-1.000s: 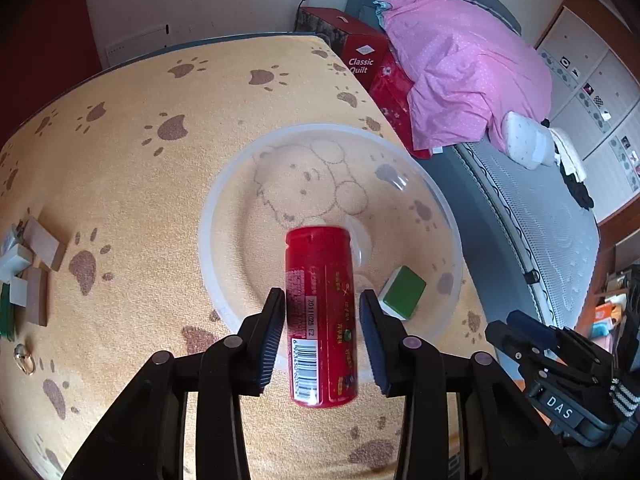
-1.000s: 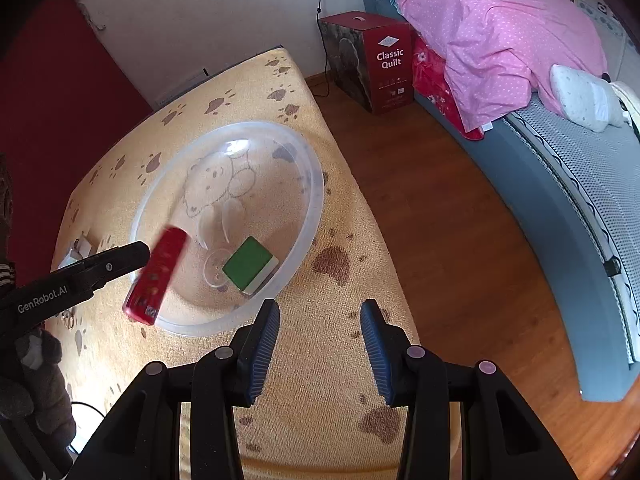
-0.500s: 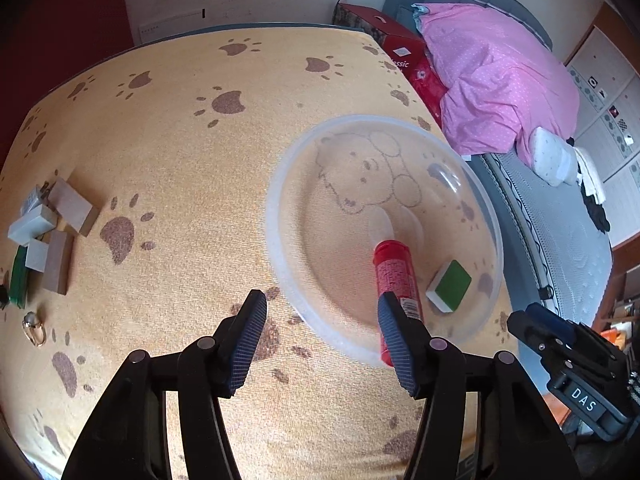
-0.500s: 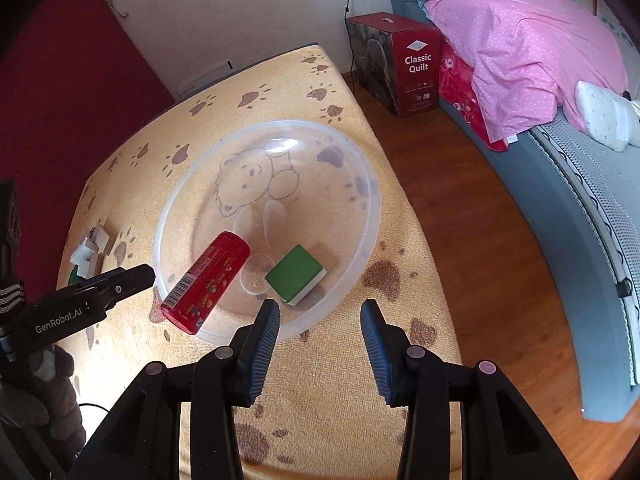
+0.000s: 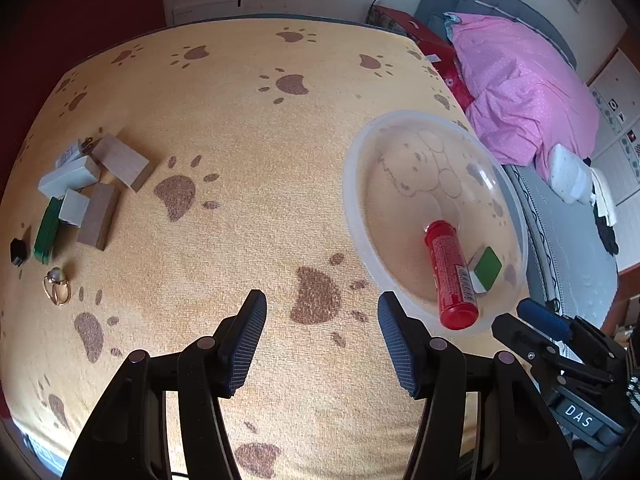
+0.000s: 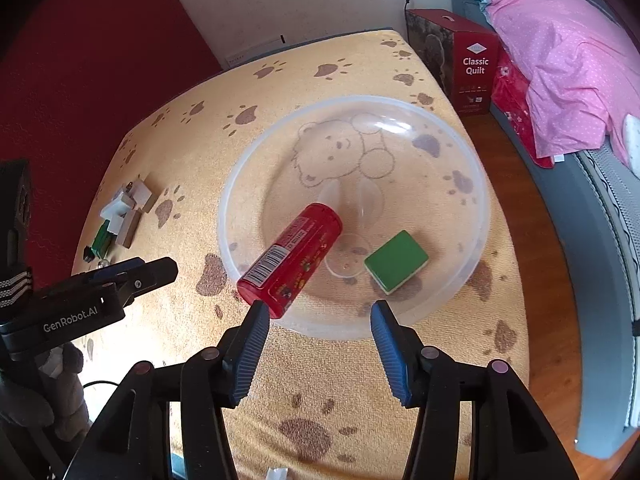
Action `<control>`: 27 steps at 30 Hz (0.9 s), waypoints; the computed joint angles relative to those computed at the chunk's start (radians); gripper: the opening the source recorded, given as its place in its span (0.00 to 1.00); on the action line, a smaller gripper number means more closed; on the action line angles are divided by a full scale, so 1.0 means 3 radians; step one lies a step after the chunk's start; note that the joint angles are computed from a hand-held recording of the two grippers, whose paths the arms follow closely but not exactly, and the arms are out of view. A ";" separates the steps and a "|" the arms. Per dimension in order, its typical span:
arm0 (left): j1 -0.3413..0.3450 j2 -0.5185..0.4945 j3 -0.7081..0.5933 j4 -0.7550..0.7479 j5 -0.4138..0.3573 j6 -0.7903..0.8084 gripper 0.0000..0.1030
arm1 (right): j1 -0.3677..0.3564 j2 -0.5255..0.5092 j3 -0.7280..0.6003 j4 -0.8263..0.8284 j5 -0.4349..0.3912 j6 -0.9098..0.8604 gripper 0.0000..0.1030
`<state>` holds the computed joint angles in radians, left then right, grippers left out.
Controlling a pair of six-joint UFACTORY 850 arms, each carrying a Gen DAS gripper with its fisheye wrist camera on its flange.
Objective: Organize rigid objects
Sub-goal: 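Lower the red candy tube into the clear bowl and open the left gripper, then move the left gripper to the gold ring and grasp it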
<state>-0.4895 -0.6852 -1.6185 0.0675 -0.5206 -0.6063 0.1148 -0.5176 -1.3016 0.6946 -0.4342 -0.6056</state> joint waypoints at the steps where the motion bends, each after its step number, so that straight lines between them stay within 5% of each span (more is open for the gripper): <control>1: 0.0007 0.0023 0.0035 0.0012 0.0006 -0.0025 0.57 | 0.0017 -0.0014 -0.0016 -0.0033 0.0001 0.0036 0.55; 14: 0.0117 0.0292 0.0441 0.0142 0.0080 -0.0342 0.57 | 0.0087 -0.0026 -0.0036 -0.0661 0.0180 0.0757 0.65; 27: 0.0157 0.0354 0.0530 -0.0017 0.0123 -0.0137 0.57 | -0.0051 -0.0010 -0.0014 -0.1766 0.0317 0.2329 0.66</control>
